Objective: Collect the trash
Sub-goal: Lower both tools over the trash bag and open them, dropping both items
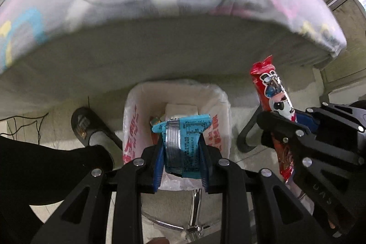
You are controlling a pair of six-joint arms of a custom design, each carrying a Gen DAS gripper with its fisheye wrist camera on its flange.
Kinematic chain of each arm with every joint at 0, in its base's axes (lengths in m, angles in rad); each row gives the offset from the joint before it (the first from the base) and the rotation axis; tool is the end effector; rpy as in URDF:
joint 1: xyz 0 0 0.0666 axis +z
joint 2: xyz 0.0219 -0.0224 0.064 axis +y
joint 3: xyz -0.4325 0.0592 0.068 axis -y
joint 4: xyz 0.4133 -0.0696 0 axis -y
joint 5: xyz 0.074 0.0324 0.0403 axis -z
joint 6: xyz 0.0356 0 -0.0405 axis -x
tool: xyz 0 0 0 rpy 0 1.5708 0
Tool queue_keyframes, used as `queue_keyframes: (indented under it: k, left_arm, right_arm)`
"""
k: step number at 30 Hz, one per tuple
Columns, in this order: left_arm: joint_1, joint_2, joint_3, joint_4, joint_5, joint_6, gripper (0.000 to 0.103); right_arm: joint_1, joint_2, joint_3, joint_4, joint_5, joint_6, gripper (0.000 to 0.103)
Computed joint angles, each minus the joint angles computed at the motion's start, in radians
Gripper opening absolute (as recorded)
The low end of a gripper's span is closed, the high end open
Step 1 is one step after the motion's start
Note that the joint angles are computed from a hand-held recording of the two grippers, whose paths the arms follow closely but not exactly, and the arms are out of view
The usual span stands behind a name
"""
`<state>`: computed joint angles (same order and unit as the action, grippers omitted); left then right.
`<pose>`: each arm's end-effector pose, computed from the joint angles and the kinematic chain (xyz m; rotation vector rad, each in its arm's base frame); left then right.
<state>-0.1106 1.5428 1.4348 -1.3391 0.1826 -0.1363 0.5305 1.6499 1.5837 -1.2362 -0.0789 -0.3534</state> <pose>0.4981 -0.0622 0.4121 0.3868 2.9787 -0.2726 0.4862 0.2880 0.4234 -0.2737 2.9074 0.2728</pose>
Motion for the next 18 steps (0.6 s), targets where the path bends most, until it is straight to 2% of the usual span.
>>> queue_keyframes:
  k: [8,15,18]
  left_arm:
    - [-0.005,0.055,-0.014,-0.036,-0.026,0.024,0.026]
    - [-0.005,0.086,-0.006,-0.069,-0.045,0.040,0.027]
    - [-0.007,0.084,-0.006,-0.074,-0.052,0.040,0.030]
  right_arm:
    - [-0.006,0.031,-0.013,-0.010,-0.021,-0.008,0.012]
    - [0.002,0.082,0.024,-0.034,-0.032,-0.003,0.012]
    - [-0.002,0.084,0.024,-0.036,-0.033,-0.005,0.012]
